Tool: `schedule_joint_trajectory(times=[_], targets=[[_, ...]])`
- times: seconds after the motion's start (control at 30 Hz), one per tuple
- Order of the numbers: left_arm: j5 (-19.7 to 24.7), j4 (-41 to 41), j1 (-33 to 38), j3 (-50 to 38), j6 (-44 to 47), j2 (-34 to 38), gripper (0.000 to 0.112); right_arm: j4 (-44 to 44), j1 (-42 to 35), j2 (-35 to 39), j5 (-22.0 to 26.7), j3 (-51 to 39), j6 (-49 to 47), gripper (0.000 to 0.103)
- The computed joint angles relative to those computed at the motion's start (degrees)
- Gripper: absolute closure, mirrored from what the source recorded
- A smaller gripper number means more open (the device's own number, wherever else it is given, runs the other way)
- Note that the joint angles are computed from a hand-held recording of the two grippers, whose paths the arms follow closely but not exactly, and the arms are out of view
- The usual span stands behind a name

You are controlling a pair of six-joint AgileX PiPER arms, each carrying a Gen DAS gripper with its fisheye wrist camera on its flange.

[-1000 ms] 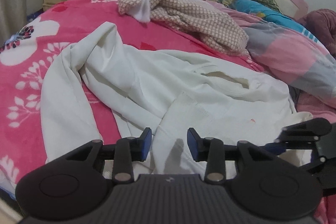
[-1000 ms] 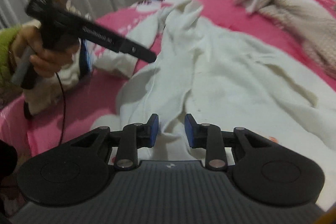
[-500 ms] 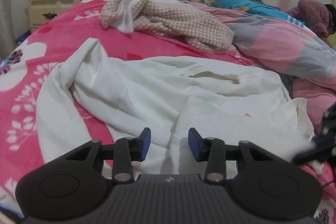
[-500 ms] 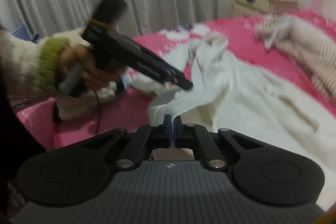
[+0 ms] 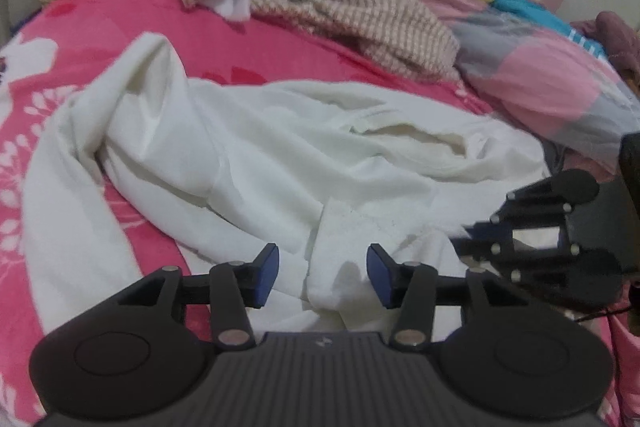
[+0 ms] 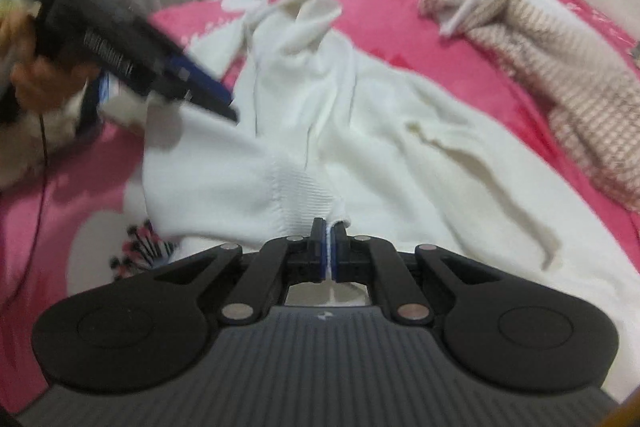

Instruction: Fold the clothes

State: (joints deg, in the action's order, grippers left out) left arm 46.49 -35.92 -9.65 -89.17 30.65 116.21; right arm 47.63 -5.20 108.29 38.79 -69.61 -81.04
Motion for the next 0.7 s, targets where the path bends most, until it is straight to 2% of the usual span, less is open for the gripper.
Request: schedule_joint_trajectory(times=[0.1, 0.2, 0.3, 0.33, 0.37, 0.43, 0.57, 0.7], targets=[[2.56, 1.87, -0.74, -4.31, -0.78, 3.21, 0.062, 1.62, 0.49, -0.60, -1.36, 2.13, -4.34, 0.102], [3.62, 1.81, -1.69, -6.83, 1.31, 5.15, 0.063, 8.17, -0.55, -2.80, -2.74, 5.42, -12.50, 0.102], [4.06, 1.22, -2.78, -8.86, 2.77, 7.03, 0.071, 14.40, -2.10, -4.32, -2.52, 7.43, -18.85, 0.102], [3.97, 1.97, -3.29, -9.64, 2.03, 7.74, 0.077, 15.07, -2.47, -4.47, -2.46, 7.60, -19.27, 0.102], [3.73, 2.43, -3.65, -9.93, 1.43, 8.13, 0.091, 15.15, -2.76, -4.42, -2.46, 7.60, -19.02, 0.102], [2.79, 2.27, -4.01, -9.32, 0.61, 7.99, 0.103, 15.24, -3.33, -4.32, -2.43, 7.54, -18.45, 0.102], [-3.76, -4.23, -2.63, -0.65, 4.96, 1.35, 0.107, 18.36, -4.46, -6.55, -1.84, 9.59, -22.47, 0.102], [-4.44, -15.24, 2.63, 6.38, 12.22, -5.96, 0.107, 21.24, -5.95, -9.59, 1.68, 10.82, -26.85, 0.102]])
